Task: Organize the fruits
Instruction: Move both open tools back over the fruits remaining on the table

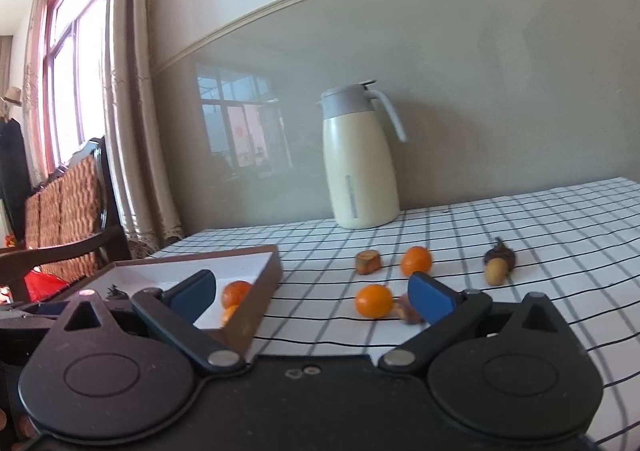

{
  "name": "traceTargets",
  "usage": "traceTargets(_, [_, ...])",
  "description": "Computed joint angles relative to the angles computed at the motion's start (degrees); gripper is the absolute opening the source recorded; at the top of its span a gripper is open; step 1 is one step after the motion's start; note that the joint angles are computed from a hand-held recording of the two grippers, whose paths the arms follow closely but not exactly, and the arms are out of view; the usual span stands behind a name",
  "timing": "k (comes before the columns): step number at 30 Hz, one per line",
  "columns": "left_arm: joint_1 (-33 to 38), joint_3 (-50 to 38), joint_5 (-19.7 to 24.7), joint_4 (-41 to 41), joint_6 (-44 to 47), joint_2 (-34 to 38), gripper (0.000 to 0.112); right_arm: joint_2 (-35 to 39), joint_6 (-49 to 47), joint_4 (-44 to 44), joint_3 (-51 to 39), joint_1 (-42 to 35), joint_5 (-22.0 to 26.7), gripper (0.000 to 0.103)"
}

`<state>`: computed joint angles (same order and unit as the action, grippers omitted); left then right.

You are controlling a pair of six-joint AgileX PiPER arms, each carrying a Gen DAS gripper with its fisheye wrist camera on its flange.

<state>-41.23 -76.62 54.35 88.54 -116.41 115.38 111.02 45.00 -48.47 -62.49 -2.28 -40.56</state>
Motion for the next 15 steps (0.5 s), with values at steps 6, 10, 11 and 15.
traceTargets(6, [-0.87, -3.83, -1.86, -0.19, 1.97, 2.36, 0.103, -0.16, -0.48, 1.62, 0.66, -2.45, 0.82, 0.097])
traceTargets(10, [-1.51, -6.71, -2.92, -0.1, 3.18, 4.19, 0.103, -0.08, -0.11, 1.34, 0.22, -3.66, 2.63, 0.093])
traceTargets(11, [-1.65, -7.38, -3.21, -0.03, 3.37, 4.64, 0.103, -0.13, -0.4, 1.7, 0.25, -3.81, 3.14, 0.091])
traceTargets(15, [-2.22, -10.21, -3.98, -0.06, 4.61, 6.4, 0.103, -0.07, 0.73, 0.2, -0.4, -4.46, 5.58, 0.08])
